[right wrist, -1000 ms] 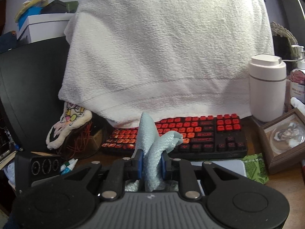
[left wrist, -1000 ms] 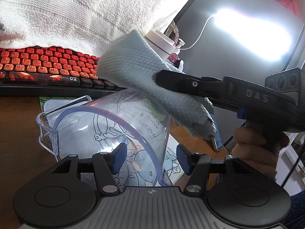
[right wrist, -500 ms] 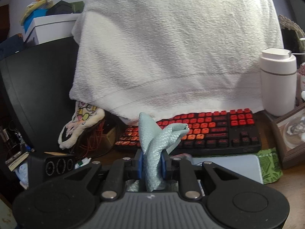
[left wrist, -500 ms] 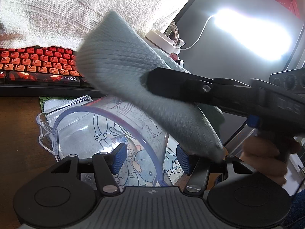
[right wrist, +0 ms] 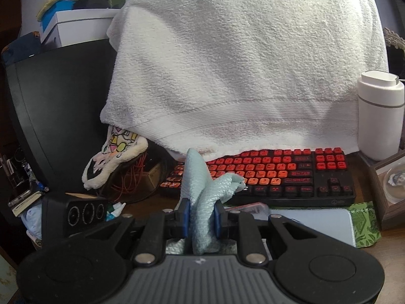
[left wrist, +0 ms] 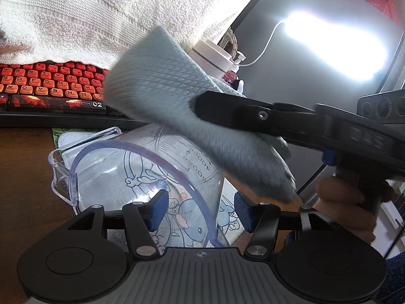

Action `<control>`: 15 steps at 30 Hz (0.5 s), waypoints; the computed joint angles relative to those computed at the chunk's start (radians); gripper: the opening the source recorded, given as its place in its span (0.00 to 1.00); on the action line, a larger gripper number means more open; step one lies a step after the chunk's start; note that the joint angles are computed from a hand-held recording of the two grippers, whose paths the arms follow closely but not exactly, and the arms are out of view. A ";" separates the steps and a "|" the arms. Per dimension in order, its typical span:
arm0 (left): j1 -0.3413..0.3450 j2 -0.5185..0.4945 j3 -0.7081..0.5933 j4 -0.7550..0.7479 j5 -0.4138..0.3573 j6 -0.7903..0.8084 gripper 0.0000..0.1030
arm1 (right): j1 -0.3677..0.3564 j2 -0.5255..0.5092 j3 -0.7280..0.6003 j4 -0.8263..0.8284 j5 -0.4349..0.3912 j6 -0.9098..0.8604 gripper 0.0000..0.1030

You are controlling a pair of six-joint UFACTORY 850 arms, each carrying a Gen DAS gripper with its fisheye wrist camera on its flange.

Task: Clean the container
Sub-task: 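Keep wiping the jug wall back and forth with the right gripper's cloth, then wipe the jug wall near its rim with the right gripper's cloth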

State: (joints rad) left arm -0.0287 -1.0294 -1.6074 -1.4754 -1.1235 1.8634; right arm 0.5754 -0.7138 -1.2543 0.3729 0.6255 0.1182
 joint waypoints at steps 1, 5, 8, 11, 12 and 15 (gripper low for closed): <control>0.000 0.000 0.000 0.000 0.000 0.000 0.55 | 0.000 0.000 0.000 0.004 0.000 -0.004 0.17; -0.001 -0.001 -0.003 0.000 0.001 -0.001 0.55 | 0.001 0.002 0.000 0.023 0.000 -0.020 0.17; 0.003 -0.009 -0.013 0.004 -0.004 -0.005 0.55 | 0.001 0.003 0.000 0.036 0.000 -0.031 0.17; 0.002 -0.004 -0.006 0.003 -0.002 -0.003 0.55 | 0.001 0.004 -0.001 0.050 0.000 -0.043 0.17; 0.002 -0.004 -0.007 0.003 -0.002 -0.003 0.55 | 0.002 0.004 -0.001 0.054 0.000 -0.047 0.17; 0.002 -0.001 -0.002 0.001 -0.002 -0.002 0.55 | 0.002 0.005 -0.001 0.068 0.000 -0.059 0.17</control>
State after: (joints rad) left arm -0.0270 -1.0303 -1.6094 -1.4739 -1.1254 1.8616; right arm 0.5774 -0.7083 -1.2552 0.4410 0.6252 0.0590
